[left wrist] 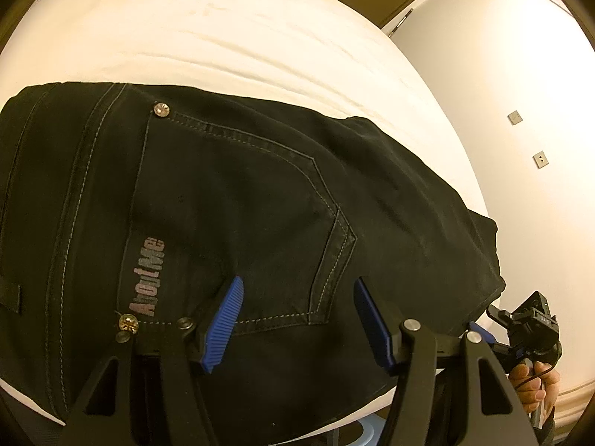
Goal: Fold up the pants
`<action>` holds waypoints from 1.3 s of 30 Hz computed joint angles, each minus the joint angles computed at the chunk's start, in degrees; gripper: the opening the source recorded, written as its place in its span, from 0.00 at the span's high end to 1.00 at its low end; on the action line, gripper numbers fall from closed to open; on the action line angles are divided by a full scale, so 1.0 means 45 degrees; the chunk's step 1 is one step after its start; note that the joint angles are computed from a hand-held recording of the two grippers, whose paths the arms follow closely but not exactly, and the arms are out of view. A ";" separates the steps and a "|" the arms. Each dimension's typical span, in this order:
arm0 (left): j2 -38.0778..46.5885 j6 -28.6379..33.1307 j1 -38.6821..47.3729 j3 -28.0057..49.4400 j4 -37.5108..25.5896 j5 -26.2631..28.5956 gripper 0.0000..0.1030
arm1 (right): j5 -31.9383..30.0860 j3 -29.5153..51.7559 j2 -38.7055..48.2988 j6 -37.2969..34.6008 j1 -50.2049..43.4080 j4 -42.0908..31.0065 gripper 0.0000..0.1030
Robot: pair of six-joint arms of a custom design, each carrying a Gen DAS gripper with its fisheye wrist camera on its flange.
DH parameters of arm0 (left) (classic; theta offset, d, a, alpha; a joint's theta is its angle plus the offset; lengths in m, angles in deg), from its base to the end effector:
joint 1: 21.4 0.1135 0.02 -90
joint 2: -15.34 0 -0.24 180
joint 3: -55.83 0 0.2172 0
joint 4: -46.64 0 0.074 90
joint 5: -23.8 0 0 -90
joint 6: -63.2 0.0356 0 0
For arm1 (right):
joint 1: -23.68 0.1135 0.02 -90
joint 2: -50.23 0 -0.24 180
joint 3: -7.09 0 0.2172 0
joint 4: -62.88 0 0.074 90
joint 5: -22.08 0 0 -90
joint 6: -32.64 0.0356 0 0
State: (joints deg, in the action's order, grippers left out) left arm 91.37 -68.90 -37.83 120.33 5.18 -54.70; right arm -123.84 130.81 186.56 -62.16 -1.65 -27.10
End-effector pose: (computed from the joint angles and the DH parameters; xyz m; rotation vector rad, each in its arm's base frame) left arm 0.2286 -0.0748 0.2160 -0.4916 2.5517 -0.6531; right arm 0.3607 -0.1381 0.1401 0.6392 2.6390 1.4672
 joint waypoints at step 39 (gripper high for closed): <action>-0.0950 0.0150 -0.0975 0.0717 -0.1637 -0.1305 0.41 | 0.0246 -0.5675 -0.0656 -0.2687 -0.1501 0.2129 0.91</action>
